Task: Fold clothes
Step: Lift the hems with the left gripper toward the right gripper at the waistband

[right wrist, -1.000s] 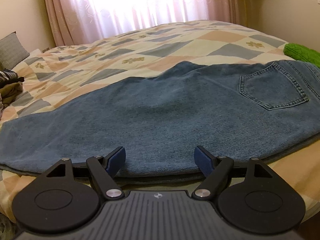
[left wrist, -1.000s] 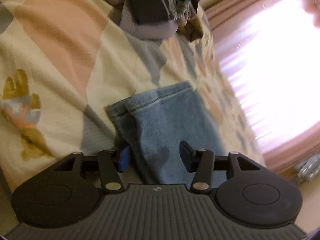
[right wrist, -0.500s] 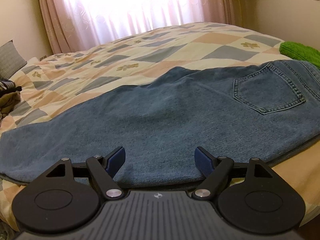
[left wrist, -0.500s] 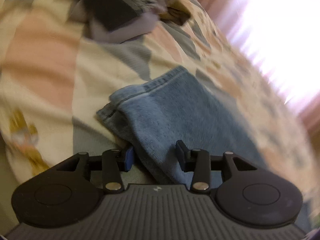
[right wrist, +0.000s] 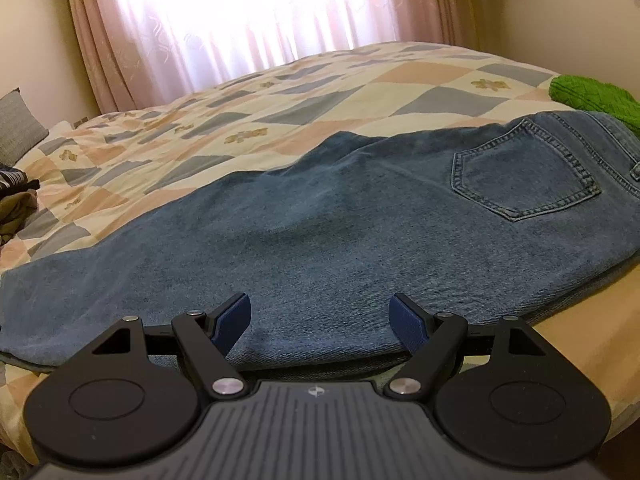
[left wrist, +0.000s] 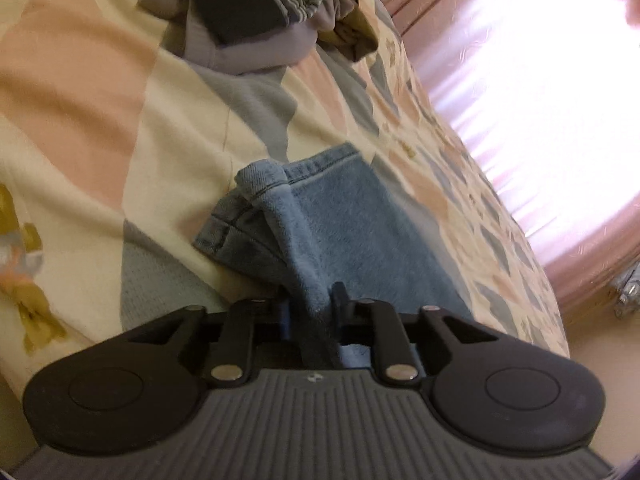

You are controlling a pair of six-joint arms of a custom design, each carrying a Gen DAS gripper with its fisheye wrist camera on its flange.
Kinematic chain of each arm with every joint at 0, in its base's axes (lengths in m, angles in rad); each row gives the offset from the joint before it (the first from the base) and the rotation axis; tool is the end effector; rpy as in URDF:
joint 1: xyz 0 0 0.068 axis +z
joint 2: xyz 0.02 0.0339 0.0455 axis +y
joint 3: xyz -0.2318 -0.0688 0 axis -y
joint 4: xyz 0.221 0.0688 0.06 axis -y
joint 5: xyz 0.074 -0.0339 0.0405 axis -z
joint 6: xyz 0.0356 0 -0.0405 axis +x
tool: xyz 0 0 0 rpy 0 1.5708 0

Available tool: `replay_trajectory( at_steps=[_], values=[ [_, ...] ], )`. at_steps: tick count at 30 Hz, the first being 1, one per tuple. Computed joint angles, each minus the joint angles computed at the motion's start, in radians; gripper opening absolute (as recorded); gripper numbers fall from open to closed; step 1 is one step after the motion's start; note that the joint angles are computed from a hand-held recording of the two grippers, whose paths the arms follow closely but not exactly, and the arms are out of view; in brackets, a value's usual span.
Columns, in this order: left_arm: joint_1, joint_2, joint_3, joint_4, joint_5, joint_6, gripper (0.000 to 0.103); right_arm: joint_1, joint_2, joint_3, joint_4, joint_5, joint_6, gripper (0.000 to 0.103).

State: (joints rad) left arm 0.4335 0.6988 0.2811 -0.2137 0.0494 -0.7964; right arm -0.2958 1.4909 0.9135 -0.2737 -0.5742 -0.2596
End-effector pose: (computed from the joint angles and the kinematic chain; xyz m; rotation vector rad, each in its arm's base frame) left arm 0.1435 0.0645 0.1631 -1.2541 1.8236 -0.2565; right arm 0.2810 -0.0654 0.1961 -0.2114 2.2777 0.4111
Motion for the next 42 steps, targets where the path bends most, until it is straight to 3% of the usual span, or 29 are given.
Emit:
replay_trajectory(
  at_steps=[5, 10, 13, 15, 17, 19, 20, 23, 28, 33, 36, 38, 39, 40, 42],
  values=[
    [-0.538, 0.085, 0.211, -0.074, -0.53, 0.201, 0.011, -0.044, 0.015, 0.014, -0.001, -0.029, -0.003, 0.078],
    [-0.963, 0.444, 0.448, 0.063, -0.807, 0.468, 0.011, -0.107, 0.055, 0.052, -0.004, -0.068, 0.009, 0.078],
    [-1.075, 0.698, 0.56, 0.179, -0.775, 0.584, 0.012, -0.147, 0.086, 0.096, -0.031, -0.135, 0.045, 0.079],
    [-1.11, 0.897, 0.688, 0.127, -0.714, 0.637, 0.013, -0.168, 0.138, 0.168, -0.096, -0.219, 0.076, 0.079],
    [-1.166, 1.115, 0.817, 0.061, -0.763, 0.701, 0.013, -0.179, 0.231, 0.283, -0.207, -0.331, 0.117, 0.079],
    [-1.238, 1.204, 0.816, 0.128, -0.904, 0.803, 0.013, -0.17, 0.341, 0.414, -0.344, -0.431, 0.148, 0.077],
    [-1.258, 1.211, 0.798, 0.165, -0.941, 0.847, 0.014, -0.16, 0.398, 0.484, -0.417, -0.475, 0.154, 0.077],
    [-1.236, 1.132, 0.727, 0.215, -0.88, 0.836, 0.02, -0.101, 0.58, 0.713, -0.662, -0.584, 0.134, 0.068],
    [-1.227, 1.028, 0.612, 0.324, -0.846, 0.842, 0.02, 0.077, 0.882, 1.126, -1.033, -0.599, 0.082, 0.065],
    [-1.243, 0.987, 0.543, 0.356, -0.831, 0.848, 0.022, 0.194, 1.026, 1.315, -1.08, -0.589, 0.218, 0.064],
    [-1.264, 0.963, 0.506, 0.381, -0.825, 0.853, 0.022, 0.231, 1.056, 1.334, -1.022, -0.579, 0.335, 0.06],
    [-1.268, 0.938, 0.485, 0.385, -0.808, 0.864, 0.025, 0.249, 1.084, 1.376, -1.04, -0.578, 0.331, 0.045],
    [-1.271, 0.919, 0.473, 0.383, -0.798, 0.866, 0.025, 0.258, 1.092, 1.388, -1.052, -0.572, 0.318, 0.027],
    [-1.274, 0.886, 0.464, 0.356, -0.784, 0.85, 0.025, 0.268, 1.116, 1.424, -1.094, -0.566, 0.278, 0.015],
    [-1.277, 0.806, 0.444, 0.303, -0.759, 0.817, 0.026, 0.279, 1.073, 1.349, -1.053, -0.545, 0.211, 0.012]
  ],
)
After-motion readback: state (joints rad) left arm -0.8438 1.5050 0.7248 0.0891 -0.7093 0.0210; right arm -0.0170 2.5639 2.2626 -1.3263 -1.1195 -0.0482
